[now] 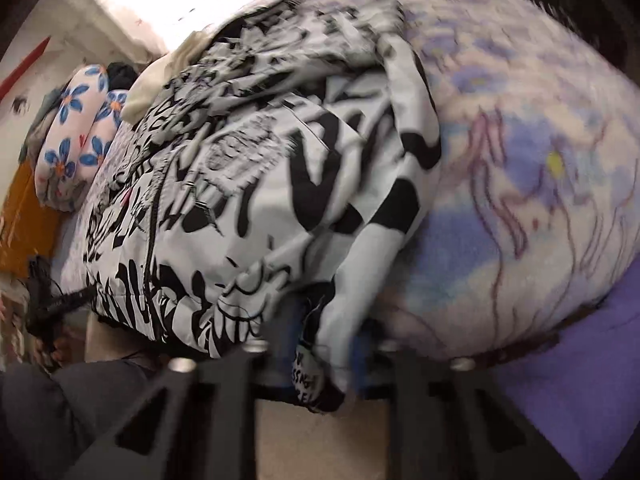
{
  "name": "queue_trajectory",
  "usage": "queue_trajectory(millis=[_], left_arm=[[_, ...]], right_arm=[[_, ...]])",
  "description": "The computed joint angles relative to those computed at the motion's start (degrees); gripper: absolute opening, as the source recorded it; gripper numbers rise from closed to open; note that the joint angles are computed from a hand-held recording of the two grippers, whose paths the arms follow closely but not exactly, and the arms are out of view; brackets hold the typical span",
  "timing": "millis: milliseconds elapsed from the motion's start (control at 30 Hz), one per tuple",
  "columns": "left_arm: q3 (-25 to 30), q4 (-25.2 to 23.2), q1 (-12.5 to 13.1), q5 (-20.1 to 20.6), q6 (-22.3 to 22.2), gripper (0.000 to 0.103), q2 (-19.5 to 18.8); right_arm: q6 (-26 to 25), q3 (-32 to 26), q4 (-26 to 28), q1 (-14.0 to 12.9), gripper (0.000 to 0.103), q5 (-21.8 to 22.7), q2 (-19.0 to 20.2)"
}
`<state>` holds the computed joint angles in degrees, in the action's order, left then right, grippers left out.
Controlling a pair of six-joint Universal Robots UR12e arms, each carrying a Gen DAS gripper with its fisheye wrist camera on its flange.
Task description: Fold large clothes
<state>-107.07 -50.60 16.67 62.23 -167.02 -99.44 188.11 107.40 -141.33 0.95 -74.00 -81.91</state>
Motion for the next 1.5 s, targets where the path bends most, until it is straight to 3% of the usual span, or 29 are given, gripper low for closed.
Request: queue_trajectory(millis=[33, 133, 300, 367, 567, 767, 900, 967, 1067, 1100, 1133, 1200, 1267, 1333, 1500], left_arm=[[0.2, -0.3, -0.1, -0.5, 1.0, 0.021, 0.2], [1.2, 0.3, -0.6, -1.9, 2.1, 0.016, 0.7], [4.1, 1.5, 0.9, -12.2, -4.3, 0.011, -0.6], [5.4, 3.8, 1.2, -14.3, -6.9, 0.010, -1.3], [11.7, 14.7, 0.7, -15.5, -16.1, 0.010, -5.6], [23.7, 15.3, -1.5, -11.6, -22.4, 0.010, -14.0], [33.6, 6.5, -3.0, -8.1, -24.8, 0.017, -19.9], [37.3, 2.8, -3.5, -7.3, -24.5, 0.022, -22.2], [41.1, -1.8, -4.2, -6.8, -22.8, 0.035, -24.9], [41.6, -2.4, -4.3, -7.3, -22.7, 0.046, -25.5], [41.8, -2.2, -4.3, -7.4, -23.0, 0.063, -26.0], [41.7, 1.4, -4.6, -5.1, -25.1, 0.086, -26.5], [42.1, 3.2, -4.8, -4.1, -25.9, 0.088, -27.1], [43.7, 1.4, -5.2, -2.1, -23.9, 0.088, -28.2], [47.3, -1.9, -7.7, 9.0, -13.2, 0.088, -30.5]], right_arm=[[-1.0, -0.1, -1.0, 0.2, 0.010, -0.2, -0.2], [-0.6, -0.4, -4.0, 0.0, 0.007, 1.3, -0.2], [4.2, -1.0, -12.4, -1.2, 0.006, 6.5, 0.6], [5.9, -1.6, -16.0, -1.6, 0.006, 8.0, 1.1], [11.1, -9.7, -22.7, -2.2, 0.005, 7.8, 6.5], [15.2, -21.5, -19.8, -2.3, 0.006, 4.1, 14.0], [15.8, -29.5, -11.9, -1.8, 0.020, -0.1, 18.6], [15.4, -31.0, -11.7, -1.9, 0.046, -0.4, 20.0], [16.1, -31.9, -11.5, -2.2, 0.052, 0.1, 21.5], [16.4, -32.0, -11.2, -2.3, 0.052, 0.3, 21.8], [16.9, -32.3, -10.5, -2.4, 0.052, 0.3, 22.4], [17.0, -32.8, -9.2, -2.5, 0.052, 0.2, 23.1], [16.4, -33.6, -7.5, -2.6, 0.052, -0.3, 24.0], [15.1, -34.6, -5.6, -2.5, 0.052, -0.8, 25.0], [9.5, -39.3, 0.3, -1.8, 0.052, -4.0, 28.2]])
